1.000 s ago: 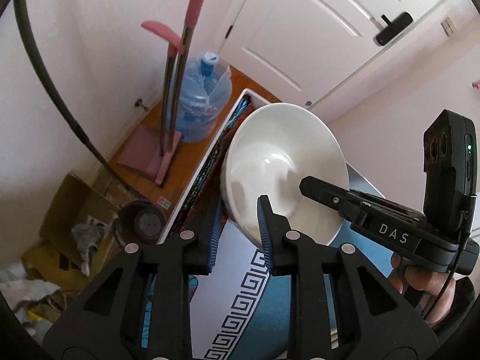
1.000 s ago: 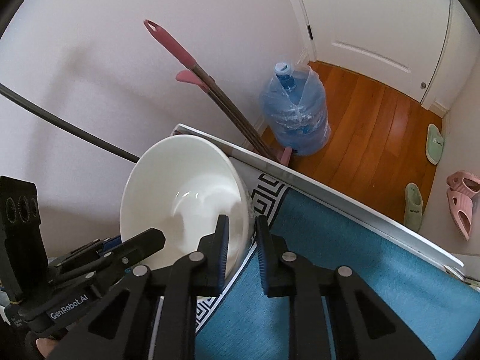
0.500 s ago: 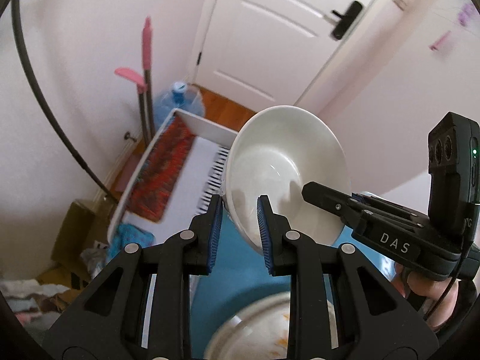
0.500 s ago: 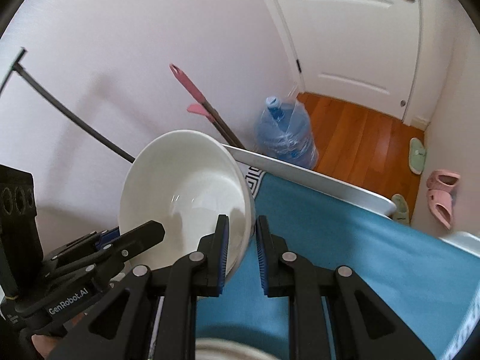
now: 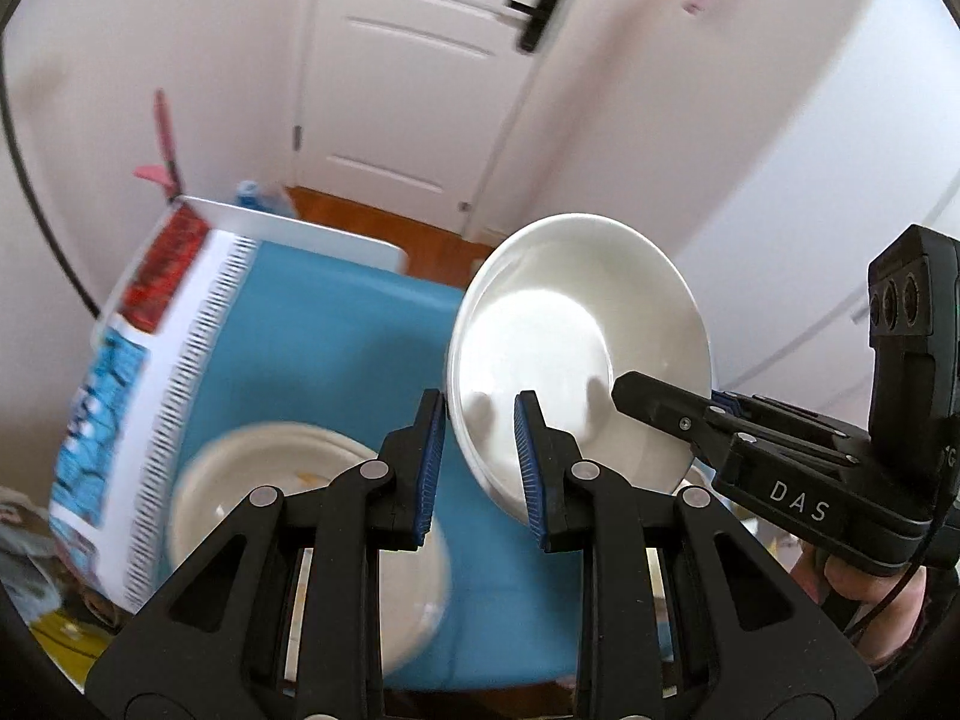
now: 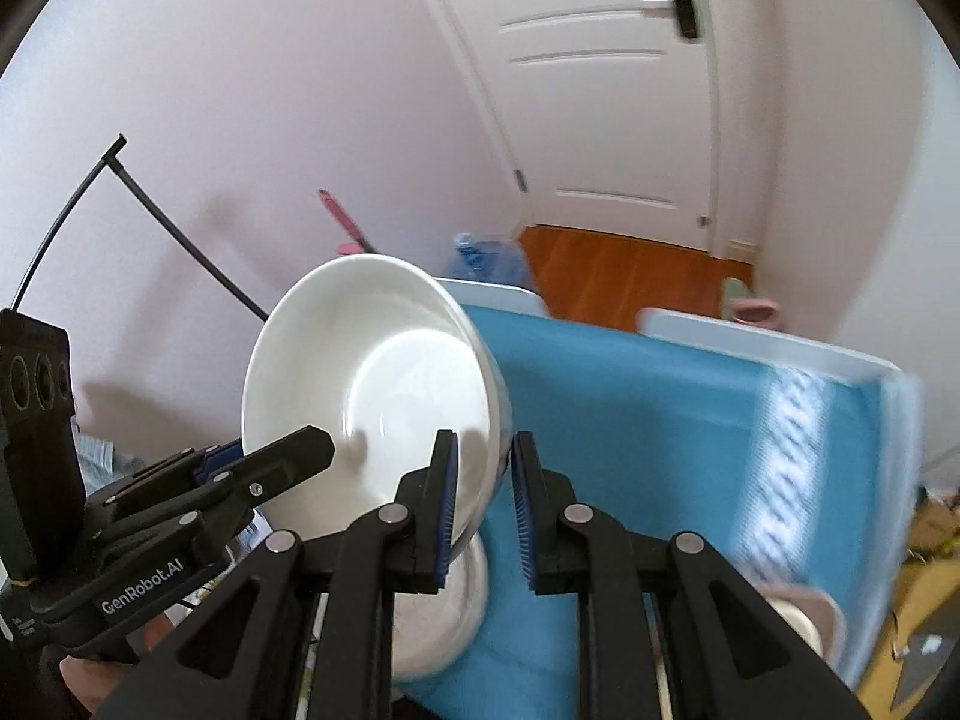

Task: Organize plates and bowls
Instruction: 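Lift the white bowl and lower it into the cream bowl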

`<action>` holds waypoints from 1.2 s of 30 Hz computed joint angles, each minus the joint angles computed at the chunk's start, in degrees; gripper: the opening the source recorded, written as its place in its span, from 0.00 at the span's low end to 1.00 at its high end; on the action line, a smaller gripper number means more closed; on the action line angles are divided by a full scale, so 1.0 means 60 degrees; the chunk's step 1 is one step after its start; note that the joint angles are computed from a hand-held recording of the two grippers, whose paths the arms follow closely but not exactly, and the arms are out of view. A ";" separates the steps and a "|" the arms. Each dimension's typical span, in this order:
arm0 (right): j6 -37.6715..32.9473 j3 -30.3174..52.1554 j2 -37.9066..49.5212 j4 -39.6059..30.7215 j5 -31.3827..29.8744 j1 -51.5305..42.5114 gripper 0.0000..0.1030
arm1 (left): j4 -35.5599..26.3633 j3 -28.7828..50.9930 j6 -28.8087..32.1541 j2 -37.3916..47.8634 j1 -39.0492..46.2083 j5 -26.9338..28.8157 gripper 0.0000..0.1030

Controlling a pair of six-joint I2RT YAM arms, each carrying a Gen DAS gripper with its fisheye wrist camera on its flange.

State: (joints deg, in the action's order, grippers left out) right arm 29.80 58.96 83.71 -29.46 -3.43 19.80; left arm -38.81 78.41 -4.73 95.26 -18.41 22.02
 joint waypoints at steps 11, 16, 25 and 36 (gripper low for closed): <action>-0.0215 -0.3207 -0.4816 -0.2330 0.0065 -0.1875 0.16 | 0.0041 -0.1033 -0.1217 -0.0308 -0.3349 -0.0867 0.21; -0.0295 -0.4449 -0.5767 -0.2514 -0.0427 -0.2888 0.16 | 0.0090 -0.1161 -0.1343 0.0305 -0.4169 -0.1178 0.21; -0.0460 -0.6151 -0.5990 -0.1901 -0.1242 -0.3911 0.16 | -0.0316 -0.0745 -0.0919 0.1419 -0.4754 -0.1902 0.21; -0.0367 -0.6402 -0.5559 -0.1420 -0.1302 -0.4005 0.16 | -0.0540 -0.0326 -0.0569 0.1886 -0.4954 -0.2514 0.21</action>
